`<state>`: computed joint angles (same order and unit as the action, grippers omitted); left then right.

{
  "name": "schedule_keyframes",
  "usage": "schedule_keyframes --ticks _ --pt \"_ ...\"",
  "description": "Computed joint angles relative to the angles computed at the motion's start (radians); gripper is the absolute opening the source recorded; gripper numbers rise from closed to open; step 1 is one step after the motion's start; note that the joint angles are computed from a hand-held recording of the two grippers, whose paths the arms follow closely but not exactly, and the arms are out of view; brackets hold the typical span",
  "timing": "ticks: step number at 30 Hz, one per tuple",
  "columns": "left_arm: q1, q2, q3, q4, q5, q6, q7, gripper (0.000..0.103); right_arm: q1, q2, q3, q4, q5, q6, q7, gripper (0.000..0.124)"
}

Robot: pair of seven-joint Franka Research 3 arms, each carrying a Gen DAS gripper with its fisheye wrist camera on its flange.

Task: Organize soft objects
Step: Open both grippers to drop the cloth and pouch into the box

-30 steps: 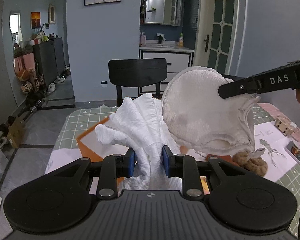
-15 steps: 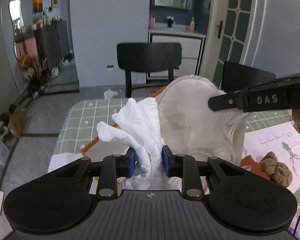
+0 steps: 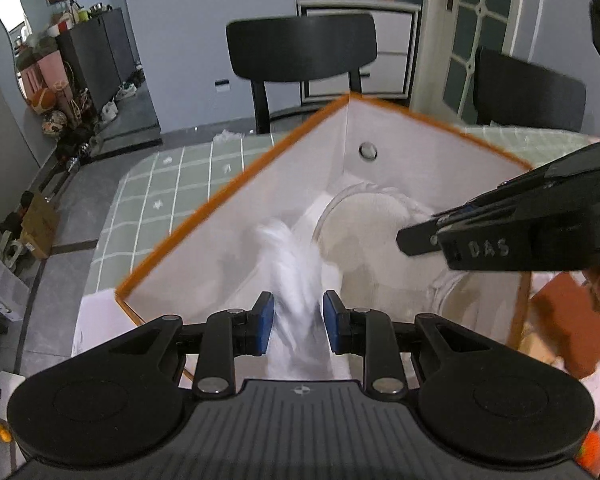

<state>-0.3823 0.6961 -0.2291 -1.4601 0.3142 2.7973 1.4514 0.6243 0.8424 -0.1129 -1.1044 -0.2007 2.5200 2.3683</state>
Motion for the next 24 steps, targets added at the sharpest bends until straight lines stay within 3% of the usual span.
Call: schedule_keyframes --ticks 4,12,14,24 --pt "-0.031 -0.003 0.036 -0.005 0.043 -0.009 -0.019 0.030 -0.019 0.067 0.040 0.096 0.038 -0.065 -0.071 0.009" --pt "-0.020 -0.011 0.026 -0.017 0.051 -0.007 -0.010 0.033 -0.023 0.154 0.058 0.238 0.088 -0.201 -0.158 0.023" --pt "-0.013 -0.016 0.021 -0.020 0.044 0.002 -0.013 0.033 -0.015 0.137 0.046 0.209 0.080 -0.185 -0.152 0.029" --pt "0.014 -0.103 0.007 -0.118 0.025 0.082 -0.041 0.035 0.033 -0.047 0.003 -0.039 -0.010 -0.077 -0.059 0.029"
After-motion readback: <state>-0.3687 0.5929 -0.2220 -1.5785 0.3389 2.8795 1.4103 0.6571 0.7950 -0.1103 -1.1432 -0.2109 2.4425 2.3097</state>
